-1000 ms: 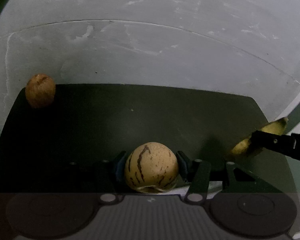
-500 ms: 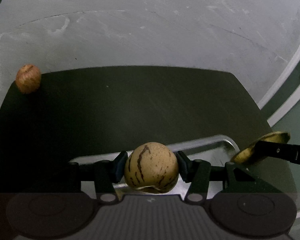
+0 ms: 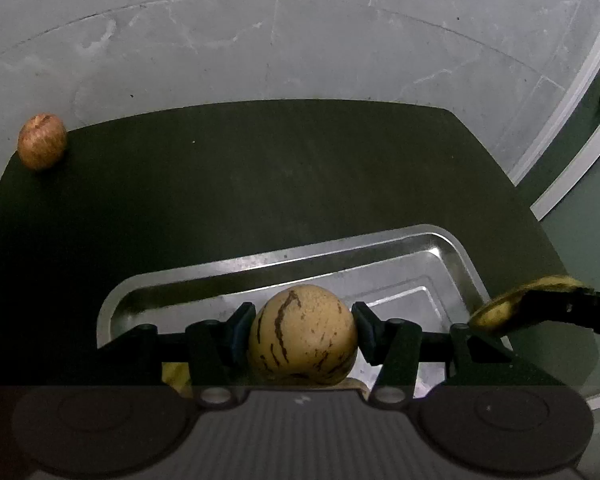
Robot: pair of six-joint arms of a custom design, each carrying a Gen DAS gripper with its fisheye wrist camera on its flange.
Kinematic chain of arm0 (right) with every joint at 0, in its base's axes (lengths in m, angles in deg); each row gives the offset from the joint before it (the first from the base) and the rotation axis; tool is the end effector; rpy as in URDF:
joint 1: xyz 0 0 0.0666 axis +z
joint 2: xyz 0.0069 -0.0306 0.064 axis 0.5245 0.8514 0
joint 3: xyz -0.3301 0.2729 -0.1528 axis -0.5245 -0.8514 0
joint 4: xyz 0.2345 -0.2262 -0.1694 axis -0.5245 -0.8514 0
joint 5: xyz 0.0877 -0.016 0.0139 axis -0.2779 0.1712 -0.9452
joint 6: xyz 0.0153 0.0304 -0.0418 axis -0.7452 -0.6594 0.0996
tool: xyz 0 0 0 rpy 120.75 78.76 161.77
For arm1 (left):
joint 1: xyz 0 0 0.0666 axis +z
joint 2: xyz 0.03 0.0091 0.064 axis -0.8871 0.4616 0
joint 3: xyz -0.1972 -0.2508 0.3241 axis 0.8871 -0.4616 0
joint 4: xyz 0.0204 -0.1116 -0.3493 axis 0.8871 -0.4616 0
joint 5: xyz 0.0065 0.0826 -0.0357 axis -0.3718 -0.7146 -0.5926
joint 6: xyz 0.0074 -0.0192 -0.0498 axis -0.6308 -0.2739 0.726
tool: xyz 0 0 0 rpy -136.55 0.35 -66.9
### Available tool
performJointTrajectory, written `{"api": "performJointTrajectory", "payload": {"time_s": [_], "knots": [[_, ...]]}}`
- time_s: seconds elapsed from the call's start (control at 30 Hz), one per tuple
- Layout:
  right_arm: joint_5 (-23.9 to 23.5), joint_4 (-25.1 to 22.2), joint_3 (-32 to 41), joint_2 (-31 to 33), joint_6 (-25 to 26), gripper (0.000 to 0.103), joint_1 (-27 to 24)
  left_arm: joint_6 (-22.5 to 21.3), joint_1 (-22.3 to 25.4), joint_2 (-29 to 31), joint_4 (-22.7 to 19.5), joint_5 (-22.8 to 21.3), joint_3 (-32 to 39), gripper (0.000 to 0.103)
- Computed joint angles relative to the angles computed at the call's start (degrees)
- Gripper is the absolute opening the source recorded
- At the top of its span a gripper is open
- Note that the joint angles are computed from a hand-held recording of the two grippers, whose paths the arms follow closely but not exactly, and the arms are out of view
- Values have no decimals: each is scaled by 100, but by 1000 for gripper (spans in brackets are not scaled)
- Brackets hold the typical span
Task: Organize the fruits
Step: 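Carry the melon with the left tool while the right tool carries the banana over the tray, then release the melon from the left tool while the right tool releases the banana in the tray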
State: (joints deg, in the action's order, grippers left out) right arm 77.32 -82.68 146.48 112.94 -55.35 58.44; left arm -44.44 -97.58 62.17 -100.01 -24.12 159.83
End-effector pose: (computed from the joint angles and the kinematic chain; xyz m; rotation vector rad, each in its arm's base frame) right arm 0.3996 0.1979 0.5138 0.5063 2.7294 0.2217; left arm 0.4750 -0.3352 0.4260 0.4716 2.5471 -0.3641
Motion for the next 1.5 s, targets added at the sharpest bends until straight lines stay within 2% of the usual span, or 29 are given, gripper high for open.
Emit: {"api": "performJointTrajectory", "payload": {"time_s": [0.2,0.53,1.1,1.4,1.5], "knots": [[-129,-247,146,136,196,31,18,-117,18,16,-26,40,-5,57],[-569,-568,588,572,871,31,-125,-551,56,117,-153,221,93,57],[-699,-212,732,1195,966,30,-285,-514,98,295,-318,299,225,57],[-720,-92,642,1153,953,30,-309,-559,61,414,-400,319,354,57],[-722,-38,576,1130,872,33,-292,-588,52,426,-397,317,363,57]]}}
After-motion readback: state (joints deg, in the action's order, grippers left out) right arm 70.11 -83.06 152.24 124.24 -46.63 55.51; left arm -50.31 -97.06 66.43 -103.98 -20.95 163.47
